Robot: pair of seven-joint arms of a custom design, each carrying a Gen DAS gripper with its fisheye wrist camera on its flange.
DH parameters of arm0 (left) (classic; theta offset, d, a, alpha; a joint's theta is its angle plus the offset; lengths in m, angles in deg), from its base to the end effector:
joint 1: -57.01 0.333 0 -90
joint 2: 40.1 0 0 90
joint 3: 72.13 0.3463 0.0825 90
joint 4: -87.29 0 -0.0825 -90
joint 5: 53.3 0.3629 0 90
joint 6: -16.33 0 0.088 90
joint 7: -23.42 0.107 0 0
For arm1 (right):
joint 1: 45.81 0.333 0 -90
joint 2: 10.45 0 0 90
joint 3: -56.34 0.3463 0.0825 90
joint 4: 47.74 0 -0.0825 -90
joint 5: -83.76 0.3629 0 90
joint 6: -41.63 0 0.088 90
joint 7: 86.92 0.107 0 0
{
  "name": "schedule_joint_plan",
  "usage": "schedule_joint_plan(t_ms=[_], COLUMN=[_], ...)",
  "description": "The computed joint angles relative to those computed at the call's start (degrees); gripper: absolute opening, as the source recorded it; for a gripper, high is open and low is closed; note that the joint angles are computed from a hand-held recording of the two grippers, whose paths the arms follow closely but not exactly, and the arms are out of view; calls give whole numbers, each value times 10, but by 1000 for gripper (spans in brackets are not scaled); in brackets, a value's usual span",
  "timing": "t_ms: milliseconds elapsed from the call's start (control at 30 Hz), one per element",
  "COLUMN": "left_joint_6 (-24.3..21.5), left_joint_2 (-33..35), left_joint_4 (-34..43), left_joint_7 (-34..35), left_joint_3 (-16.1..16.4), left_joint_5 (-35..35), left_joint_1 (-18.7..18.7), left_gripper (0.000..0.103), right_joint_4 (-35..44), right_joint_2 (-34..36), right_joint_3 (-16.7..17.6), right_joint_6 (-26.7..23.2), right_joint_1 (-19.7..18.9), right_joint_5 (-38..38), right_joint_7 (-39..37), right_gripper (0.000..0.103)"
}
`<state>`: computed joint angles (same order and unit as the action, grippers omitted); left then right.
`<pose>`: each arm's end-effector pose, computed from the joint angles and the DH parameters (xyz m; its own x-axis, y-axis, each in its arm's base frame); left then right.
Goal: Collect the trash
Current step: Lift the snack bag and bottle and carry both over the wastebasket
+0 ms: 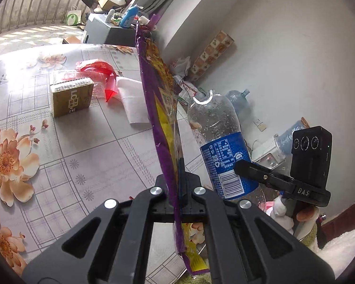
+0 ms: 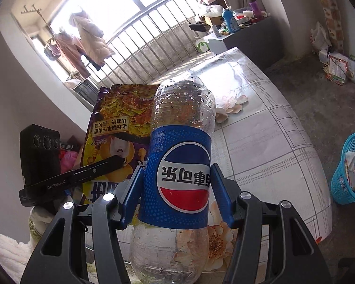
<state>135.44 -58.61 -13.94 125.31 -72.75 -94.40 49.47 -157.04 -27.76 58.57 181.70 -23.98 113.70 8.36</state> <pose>0.4411 -0.0982 0.7937 -0.3618 -0.7616 0.5376 -0.7996 -0.0430 -0.5991 0.4362 0.1998 0.7520 0.2669 -0.7941 -0.5461 -0.7877 0.1467 -0.5983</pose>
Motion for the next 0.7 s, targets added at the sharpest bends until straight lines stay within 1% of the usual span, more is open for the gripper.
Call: schedule_joint_plan(t_ms=[267,400,500,600,700], left_joint_6=[-2,-7,-11,-21,-42], left_joint_2=[18,41,71,113,167], left_joint_4=[50,86,125,178,244], left_joint_7=[12,15,21,23,16], left_joint_3=[-15,-28,-42,-62,-91], left_joint_5=[0,2,5,16,33], left_joint_1=[-19,-28,-35,-42,-53], left_gripper=[0,0,0,0,0], right_joint_4=[-53,-83,-107,-137,-171], right_joint_2=[-60,-89,-112,-138,-166], right_joint_3=[-23,-35,-43,-47,-48], right_joint_6=[65,98,125,152,168], right_joint_1=[-6,-9,-18,-41,-77], right_joint_5=[30,35,30,11,-18], right_joint_7=[4,10,21,47,91], right_gripper=[56,56,56,56,56])
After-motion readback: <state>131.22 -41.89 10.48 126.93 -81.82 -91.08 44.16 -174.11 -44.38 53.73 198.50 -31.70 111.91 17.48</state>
